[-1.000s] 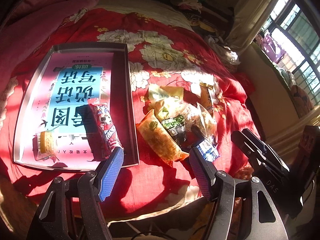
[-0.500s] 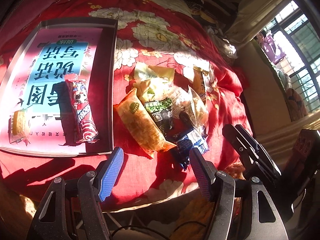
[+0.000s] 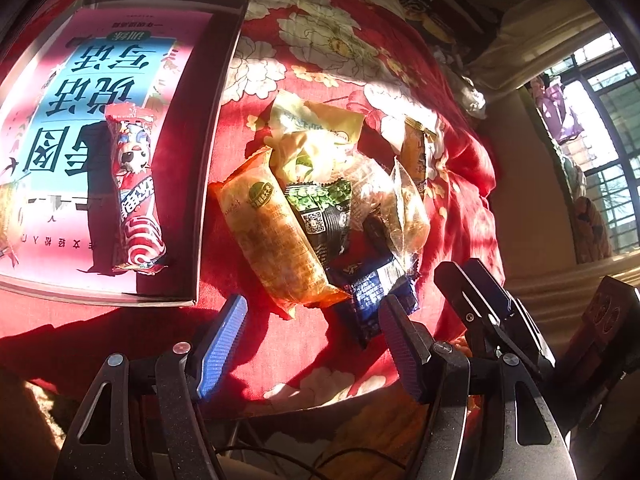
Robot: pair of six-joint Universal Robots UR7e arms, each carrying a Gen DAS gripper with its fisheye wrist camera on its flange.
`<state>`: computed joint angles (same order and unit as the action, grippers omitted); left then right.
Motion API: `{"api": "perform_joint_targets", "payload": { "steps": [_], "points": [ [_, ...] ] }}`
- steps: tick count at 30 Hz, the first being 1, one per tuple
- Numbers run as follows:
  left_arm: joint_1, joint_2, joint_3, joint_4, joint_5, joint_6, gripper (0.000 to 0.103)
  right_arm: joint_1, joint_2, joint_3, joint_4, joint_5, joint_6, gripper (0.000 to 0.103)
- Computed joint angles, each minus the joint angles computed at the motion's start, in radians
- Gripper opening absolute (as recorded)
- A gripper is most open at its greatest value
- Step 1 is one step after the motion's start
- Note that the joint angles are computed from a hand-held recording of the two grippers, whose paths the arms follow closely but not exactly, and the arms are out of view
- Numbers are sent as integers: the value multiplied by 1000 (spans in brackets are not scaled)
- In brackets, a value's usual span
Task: Organize snacks
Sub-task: 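Grasp the yellow bread bag with the left gripper while the right grasps the clear pastry bag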
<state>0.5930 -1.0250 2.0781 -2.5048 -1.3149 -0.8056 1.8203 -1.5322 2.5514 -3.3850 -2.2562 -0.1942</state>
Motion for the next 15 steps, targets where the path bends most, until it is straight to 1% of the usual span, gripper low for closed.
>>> {"api": "perform_joint_targets", "payload": {
  "steps": [1, 6, 9, 12, 15],
  "points": [
    [4, 3, 0, -6, -4, -5, 70, -3, 5, -5, 11, -2, -11, 62],
    [20, 10, 6, -45, -5, -32, 71, -18, 37, -31, 53, -16, -68, 63],
    [25, 15, 9, -60, 0, -38, 71, -29, 64, -45, 59, -34, -91, 63],
    [35, 20, 16, -88, -5, -52, 71, -40, 79, -56, 53, -29, -117, 63],
    [46, 27, 17, -96, -12, -65, 71, -48, 106, -71, 42, -39, -151, 63]
  ]
}}
